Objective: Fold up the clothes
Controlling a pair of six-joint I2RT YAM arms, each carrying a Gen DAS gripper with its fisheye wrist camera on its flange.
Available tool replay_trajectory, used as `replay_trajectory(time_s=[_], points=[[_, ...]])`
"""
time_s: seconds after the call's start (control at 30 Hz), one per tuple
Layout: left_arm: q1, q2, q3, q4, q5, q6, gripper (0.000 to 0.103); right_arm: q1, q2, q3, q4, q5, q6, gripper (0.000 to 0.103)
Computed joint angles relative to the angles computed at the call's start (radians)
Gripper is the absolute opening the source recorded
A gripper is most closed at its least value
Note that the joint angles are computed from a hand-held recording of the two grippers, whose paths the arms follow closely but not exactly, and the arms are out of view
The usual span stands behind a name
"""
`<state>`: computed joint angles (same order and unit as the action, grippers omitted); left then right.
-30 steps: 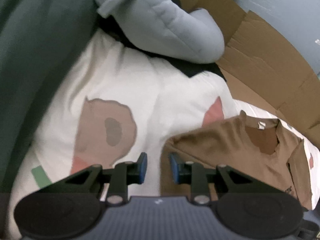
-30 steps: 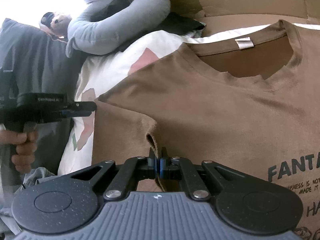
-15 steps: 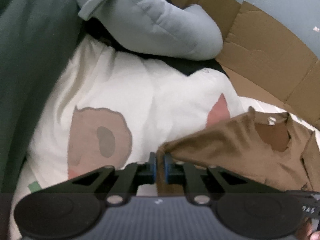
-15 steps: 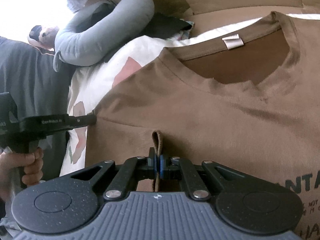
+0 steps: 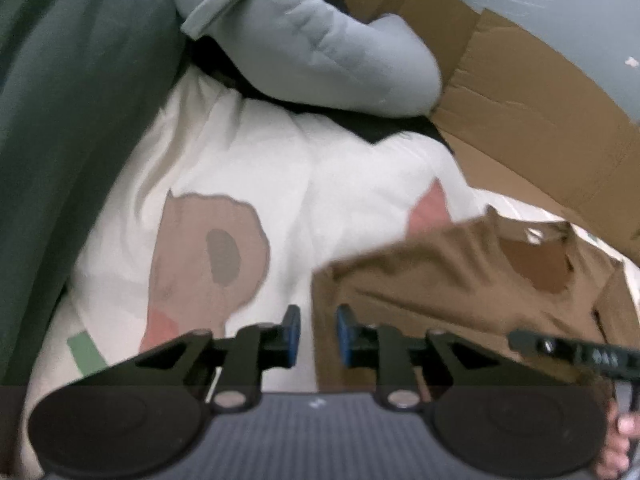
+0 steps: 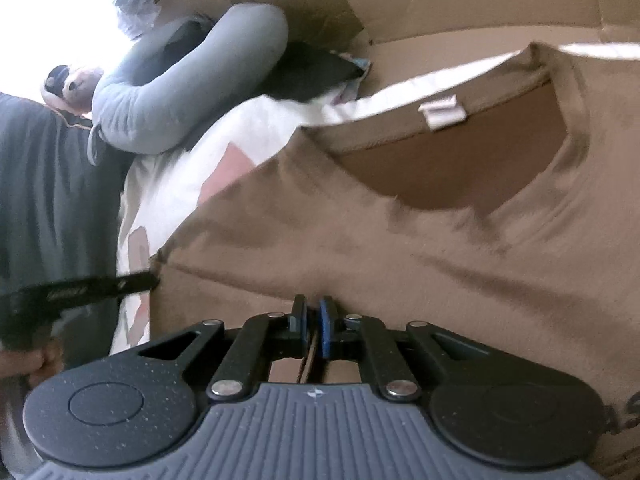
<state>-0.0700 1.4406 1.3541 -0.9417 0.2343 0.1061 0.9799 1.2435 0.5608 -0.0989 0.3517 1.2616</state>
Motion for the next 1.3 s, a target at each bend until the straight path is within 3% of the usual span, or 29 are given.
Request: replay_trajectory(time_s=[0.23, 0.37, 0.67, 0.83, 0.9, 1.1, 1.3], points=[[0.026, -0.197, -0.094, -0.087, 0.045, 0.031, 0.019, 0.065, -0.076, 0.003, -0.078, 0.044, 0.006, 0.007], [0.035, -0.327, -0.195, -0.126, 0.078, 0.042, 0.011, 0.132, -0.07, 0.019, -0.059, 0.056, -0.012, 0.007], [-0.026, -0.542, -0.429, -0.133, 0.029, -0.002, 0.011, 0.266, 0.09, 0.12, -0.049, 0.078, -0.036, 0.011], [0.005, -0.593, -0.486, -0.171, -0.022, 0.053, 0.006, 0.304, 0.193, 0.204, -0.112, 0.058, -0.089, 0.024], [0.053, -0.59, -0.478, -0.183, -0.006, 0.081, 0.004, 0.318, 0.2, 0.221, -0.146, 0.061, -0.092, 0.024], [0.098, -0.648, -0.439, -0.254, 0.008, 0.125, 0.013, 0.369, 0.179, 0.265, -0.269, 0.069, -0.153, 0.026], [0.022, -0.721, -0.483, -0.279, -0.043, 0.117, 0.02, 0.416, 0.205, 0.309, -0.28, 0.094, -0.207, 0.03]])
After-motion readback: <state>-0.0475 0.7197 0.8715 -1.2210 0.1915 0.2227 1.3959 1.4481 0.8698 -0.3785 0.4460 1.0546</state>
